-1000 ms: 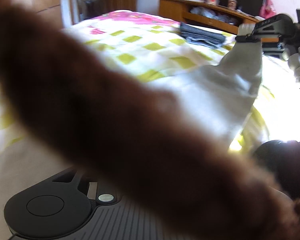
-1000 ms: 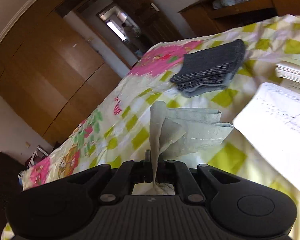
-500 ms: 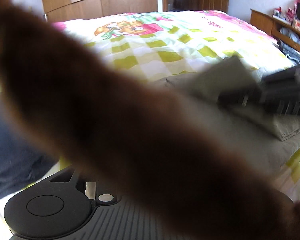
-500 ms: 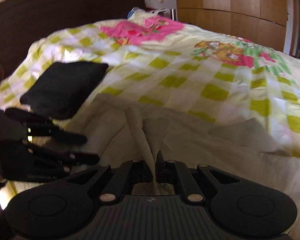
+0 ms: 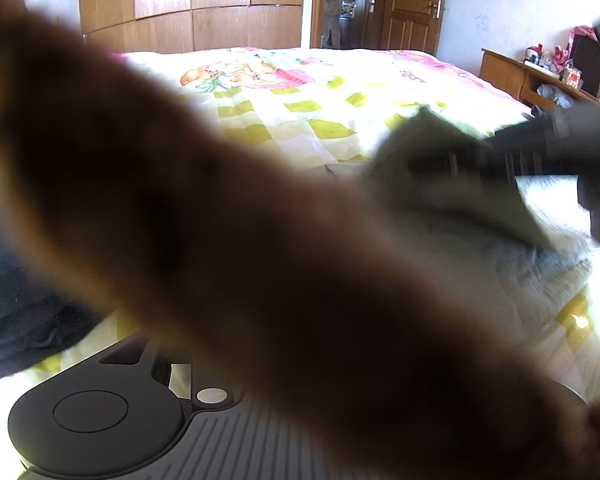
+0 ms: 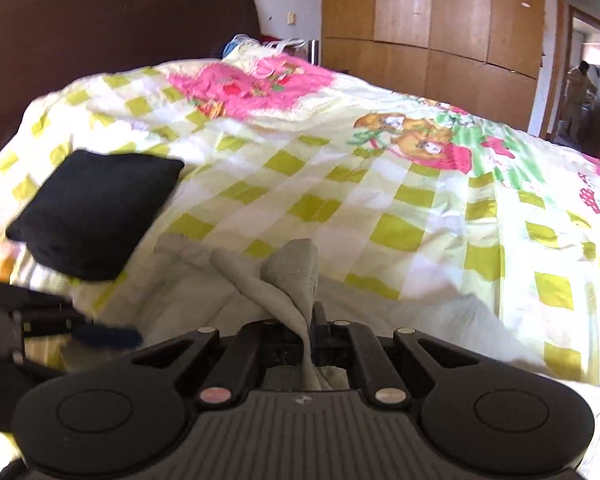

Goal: Fold towel
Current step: 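Lower the pants leg beside the left gripper and open the right gripper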

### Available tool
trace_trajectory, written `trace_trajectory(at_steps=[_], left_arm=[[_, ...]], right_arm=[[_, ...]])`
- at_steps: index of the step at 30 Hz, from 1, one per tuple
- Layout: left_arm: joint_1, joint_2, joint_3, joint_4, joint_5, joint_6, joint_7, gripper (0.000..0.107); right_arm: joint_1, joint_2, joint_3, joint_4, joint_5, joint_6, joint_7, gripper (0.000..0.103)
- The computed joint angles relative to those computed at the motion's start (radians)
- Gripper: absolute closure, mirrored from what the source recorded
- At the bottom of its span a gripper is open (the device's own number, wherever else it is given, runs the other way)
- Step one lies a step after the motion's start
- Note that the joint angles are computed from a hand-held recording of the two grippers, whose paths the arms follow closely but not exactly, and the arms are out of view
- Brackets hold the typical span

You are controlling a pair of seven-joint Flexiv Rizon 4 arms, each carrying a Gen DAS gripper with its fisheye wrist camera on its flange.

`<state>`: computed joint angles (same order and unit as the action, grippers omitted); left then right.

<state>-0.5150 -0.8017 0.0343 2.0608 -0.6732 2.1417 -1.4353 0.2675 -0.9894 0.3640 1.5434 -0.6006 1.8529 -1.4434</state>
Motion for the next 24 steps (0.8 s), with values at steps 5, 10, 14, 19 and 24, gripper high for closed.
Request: trace_trajectory(at_steps=[5,10,14,19,24], left_arm=[[0.059,-0.003,-0.043,0.021,0.076,0.037,-0.067,0.066],[0.073,0.001,-0.047,0.038,0.107,0.048,-0.102,0.066],[0.087,0.0,-0.055,0.054,0.143,0.067,-0.123,0.065],[0.122,-0.001,-0.07,0.062,0.194,0.079,-0.151,0.065],[0.141,0.023,-0.078,0.1,0.236,0.088,-0.172,0.065]], right_arm=[[0.014,-0.048,0.058,-0.04,-0.133,0.069,-0.043,0.083],[-0.001,-0.11,0.111,-0.029,-0.295,-0.032,-0.154,0.083],[-0.094,-0.171,0.268,-0.024,-0.327,-0.175,-0.256,0.083],[-0.138,-0.207,0.373,-0.031,-0.284,-0.293,-0.364,0.078],[-0.194,-0.246,0.507,-0.05,-0.194,-0.426,-0.459,0.07]])
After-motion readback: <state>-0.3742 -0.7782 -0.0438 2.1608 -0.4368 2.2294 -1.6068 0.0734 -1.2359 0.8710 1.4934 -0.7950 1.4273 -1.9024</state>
